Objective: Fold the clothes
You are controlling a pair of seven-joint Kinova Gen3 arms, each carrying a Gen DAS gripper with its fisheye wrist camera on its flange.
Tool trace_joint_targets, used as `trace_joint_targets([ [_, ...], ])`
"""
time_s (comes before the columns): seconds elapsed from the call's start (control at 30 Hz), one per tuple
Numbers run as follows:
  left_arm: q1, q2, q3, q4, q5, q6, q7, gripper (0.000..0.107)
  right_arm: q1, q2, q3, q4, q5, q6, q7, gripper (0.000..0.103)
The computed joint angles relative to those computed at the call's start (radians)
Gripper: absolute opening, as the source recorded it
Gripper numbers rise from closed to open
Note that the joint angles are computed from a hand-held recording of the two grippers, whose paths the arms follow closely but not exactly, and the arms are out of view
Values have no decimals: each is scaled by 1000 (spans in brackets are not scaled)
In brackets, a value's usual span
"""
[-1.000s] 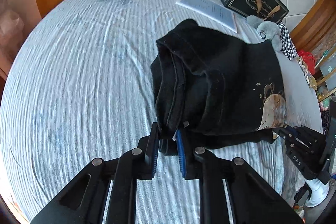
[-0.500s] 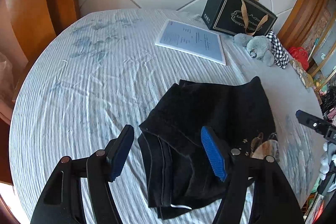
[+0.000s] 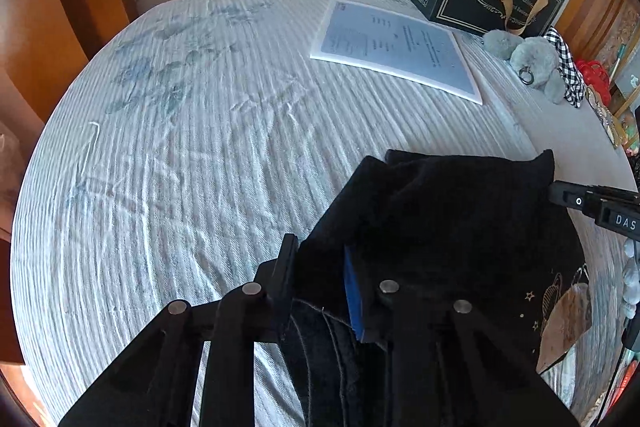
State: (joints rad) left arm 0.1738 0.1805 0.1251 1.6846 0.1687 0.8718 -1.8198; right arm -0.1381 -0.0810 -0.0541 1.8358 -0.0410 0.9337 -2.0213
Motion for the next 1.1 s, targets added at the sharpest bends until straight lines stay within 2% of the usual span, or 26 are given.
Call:
trace_joint_targets([
  [0.1, 20, 12, -5, -1, -38, -8, 43, 31, -6, -4, -19, 1, 53, 6, -58, 15],
  [0.13, 19, 8, -8, 0, -35, -5, 51, 36, 4, -13, -31, 3, 57, 6, -70, 19],
  [0.23, -38, -46, -12, 11, 49, 38, 2, 46, -6, -116, 16, 58, -23, -40, -62, 29],
  [0.27, -57, -77, -16, 26, 83, 47, -35, 56, -3, -151, 21, 74, -64, -44, -43, 42],
  [0.3, -72, -104, -22, 41, 115, 59, -67, 61, -9, -185, 23, 88, -91, -34, -25, 57],
  [0.33, -84, -128, -31, 58, 145, 73, -96, 66, -15, -213, 17, 101, -107, -26, -17, 60],
  [0.43, -102, -175, -54, 101, 210, 115, -154, 67, -20, -282, -14, 157, -148, -37, -40, 60],
  [0.47, -101, -184, -57, 119, 222, 116, -163, 67, -12, -291, -37, 176, -146, -55, -72, 55],
  [0.5, -97, -189, -56, 136, 229, 115, -166, 67, -13, -290, -50, 186, -145, -66, -89, 42],
  [0.53, -91, -188, -54, 148, 226, 119, -160, 63, -16, -281, -58, 186, -146, -63, -97, 35],
  [0.57, -83, -186, -48, 156, 209, 130, -143, 43, -16, -265, -78, 177, -130, -43, -103, 30],
  [0.6, -72, -183, -40, 162, 175, 139, -114, 34, -26, -241, -99, 159, -98, -7, -116, 28],
  [0.63, -66, -188, -37, 175, 157, 136, -98, 29, -36, -221, -118, 144, -73, 31, -116, 27],
  [0.67, -63, -197, -39, 191, 152, 128, -94, 29, -50, -212, -119, 141, -64, 52, -112, 27],
  [0.83, -55, -212, -45, 205, 138, 125, -78, 33, -81, -202, -93, 150, -69, 80, -88, 27],
  [0.9, -62, -235, -55, 211, 139, 124, -70, 41, -79, -217, -89, 149, -69, 85, -97, 29],
  [0.97, -76, -268, -76, 226, 157, 119, -76, 68, -72, -255, -84, 160, -76, 90, -113, 41],
  [1.0, -84, -283, -90, 234, 177, 120, -91, 71, -66, -279, -80, 170, -79, 90, -120, 51],
  [1.1, -96, -317, -107, 256, 207, 116, -111, 75, -45, -343, -62, 206, -90, 77, -131, 53],
])
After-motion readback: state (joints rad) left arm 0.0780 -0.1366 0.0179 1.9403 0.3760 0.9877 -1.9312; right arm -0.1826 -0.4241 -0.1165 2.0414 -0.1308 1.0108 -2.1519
